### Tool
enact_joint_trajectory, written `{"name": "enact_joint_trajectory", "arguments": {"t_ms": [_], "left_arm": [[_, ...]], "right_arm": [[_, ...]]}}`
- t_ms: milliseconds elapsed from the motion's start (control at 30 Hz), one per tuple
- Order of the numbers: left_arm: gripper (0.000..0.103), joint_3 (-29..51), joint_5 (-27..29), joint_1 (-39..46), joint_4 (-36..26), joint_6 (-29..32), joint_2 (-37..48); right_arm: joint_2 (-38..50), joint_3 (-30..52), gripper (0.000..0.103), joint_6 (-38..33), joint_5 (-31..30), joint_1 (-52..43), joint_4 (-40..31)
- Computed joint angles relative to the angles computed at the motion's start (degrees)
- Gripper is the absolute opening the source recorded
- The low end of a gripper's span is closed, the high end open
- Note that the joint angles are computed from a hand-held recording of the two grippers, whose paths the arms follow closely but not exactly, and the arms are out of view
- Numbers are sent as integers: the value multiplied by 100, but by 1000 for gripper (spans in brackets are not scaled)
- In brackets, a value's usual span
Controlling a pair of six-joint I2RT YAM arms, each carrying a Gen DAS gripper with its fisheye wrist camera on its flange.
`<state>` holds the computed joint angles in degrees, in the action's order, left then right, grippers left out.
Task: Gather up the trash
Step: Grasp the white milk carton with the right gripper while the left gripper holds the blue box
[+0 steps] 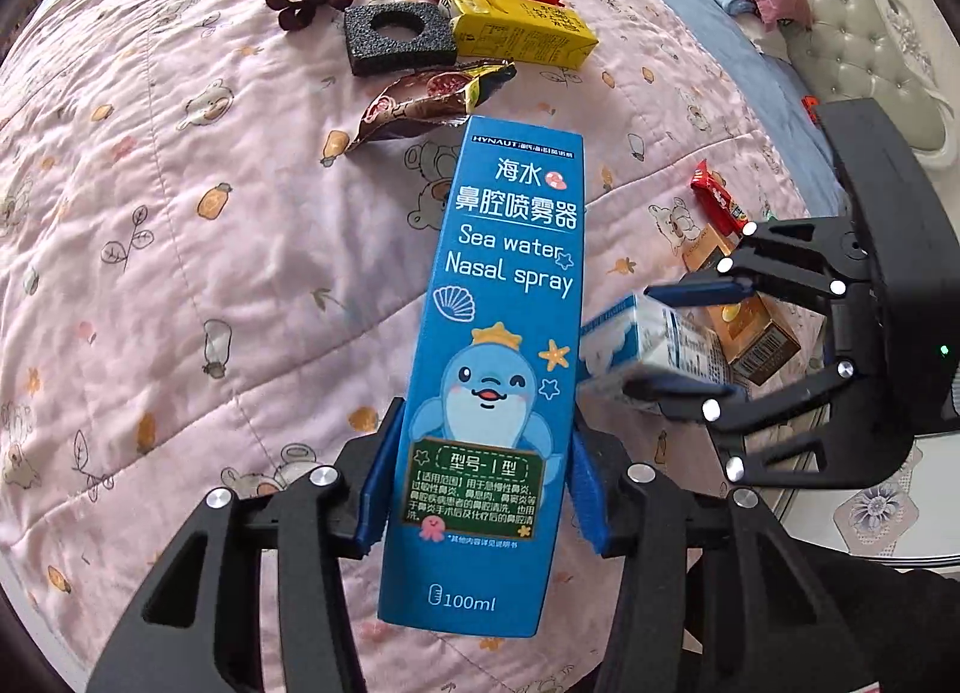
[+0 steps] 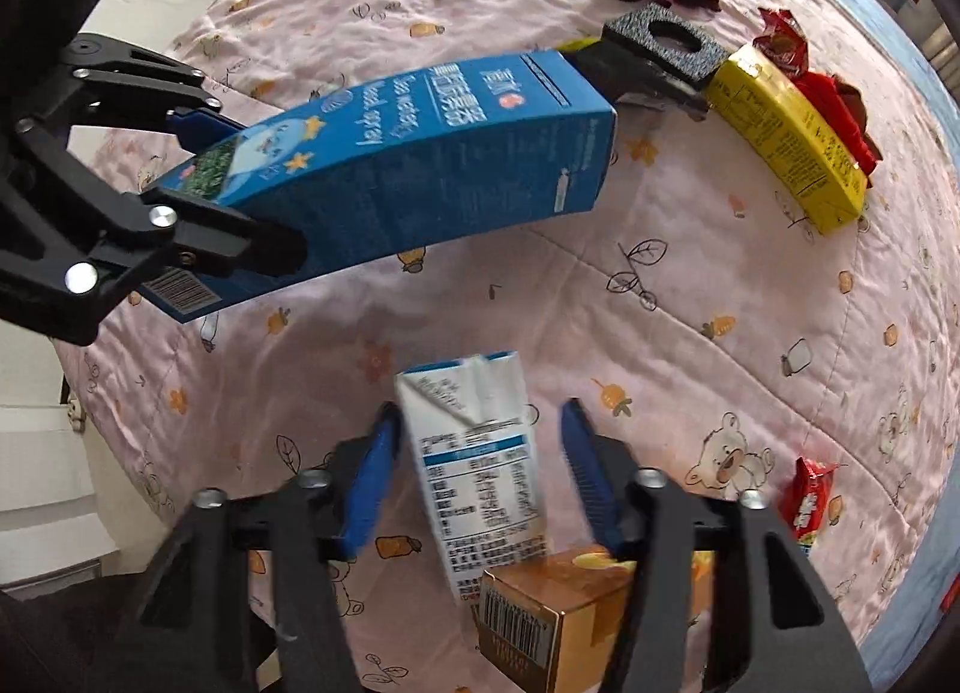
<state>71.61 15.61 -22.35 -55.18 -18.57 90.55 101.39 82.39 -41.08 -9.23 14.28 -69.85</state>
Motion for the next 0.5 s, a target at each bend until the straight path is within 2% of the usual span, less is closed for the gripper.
{"name": "enact_joint_trajectory", "arguments": {"t_ms": [300,500], "left_arm": [[49,-367,-74,-33,-26,-641,-765],[49,-127,-338,-79,-398,-874,-1083]], "right_arm": [[37,665,38,809,-937,-388,-398],[-51,1247,37,1297,-1564,-619,-739]]}}
